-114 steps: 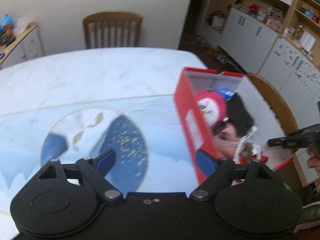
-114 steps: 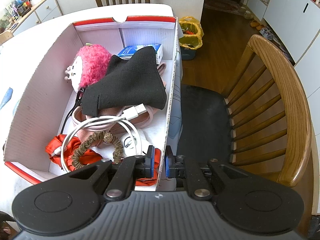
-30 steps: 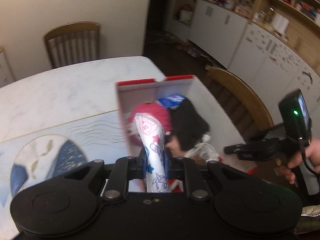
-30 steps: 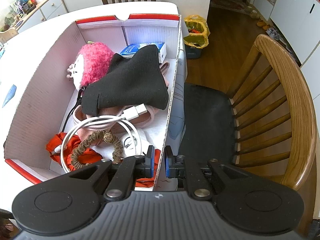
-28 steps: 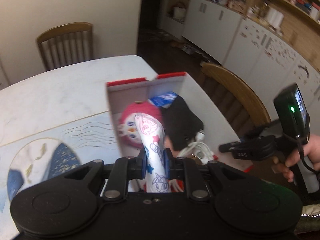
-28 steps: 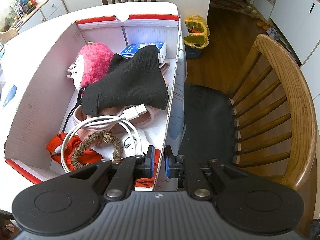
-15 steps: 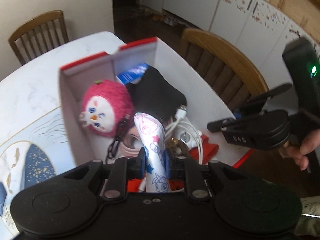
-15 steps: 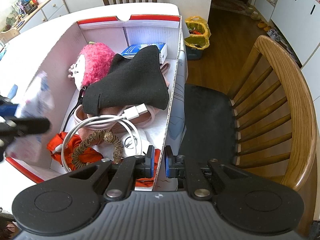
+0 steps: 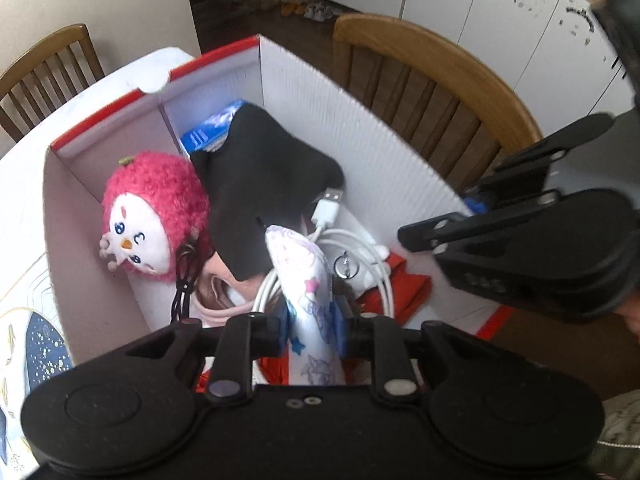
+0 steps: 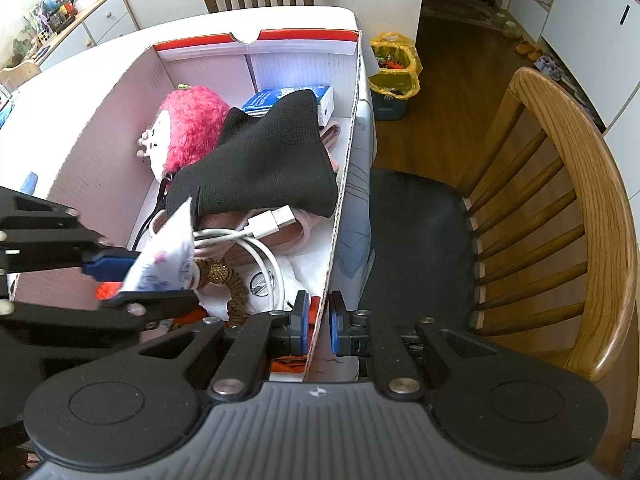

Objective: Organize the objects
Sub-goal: 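Carry the face mask into the shoebox with the left gripper, then open the left gripper to release the mask and withdraw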

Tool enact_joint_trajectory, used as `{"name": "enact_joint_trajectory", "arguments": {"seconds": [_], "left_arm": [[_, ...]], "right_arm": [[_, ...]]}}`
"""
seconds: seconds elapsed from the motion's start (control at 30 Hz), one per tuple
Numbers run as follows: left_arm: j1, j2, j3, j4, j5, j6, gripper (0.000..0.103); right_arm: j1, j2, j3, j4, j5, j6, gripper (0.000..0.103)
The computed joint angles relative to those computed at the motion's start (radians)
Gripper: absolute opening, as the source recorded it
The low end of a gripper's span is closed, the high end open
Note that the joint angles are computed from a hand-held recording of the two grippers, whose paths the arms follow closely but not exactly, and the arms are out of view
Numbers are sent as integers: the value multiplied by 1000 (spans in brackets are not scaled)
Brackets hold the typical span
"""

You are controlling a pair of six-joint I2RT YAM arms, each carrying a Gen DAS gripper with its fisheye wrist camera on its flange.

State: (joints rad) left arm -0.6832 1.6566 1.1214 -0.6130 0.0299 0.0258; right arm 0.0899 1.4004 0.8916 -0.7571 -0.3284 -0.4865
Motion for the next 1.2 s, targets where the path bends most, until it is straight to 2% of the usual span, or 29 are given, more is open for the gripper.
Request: {"name": "enact_joint_trajectory", "arguments": {"seconds": [0.43,0.7,0.83,0.87,0.93,1.07,1.2], "left_arm": [[7,43,-9,23,-4,-39,32],[15,-22,-63,48,11,-94,48],[18,-73,-91,63,14,-116,60],[17,-93,-100,62,5,-119,65],[11,-123,-114,71,-18,-129,68],[24,-162,-127,79,-1,-137,71],[28,-176,-126,67,-10,-135,72]], "right_arm": [[-36,-14,-5,-14,-46,-19,11],[-74,-32,8,-52,-90,-58,11],[-109,-54,16,-77,-128,-89,11],[-117,-60,18,-81,-139,-94,11],[-132,-73,24,-89,-158,-99,11],[-159,-96,33,-114,-187,-116,11],[-184,-114,34,-131,-198,-123,11]]}}
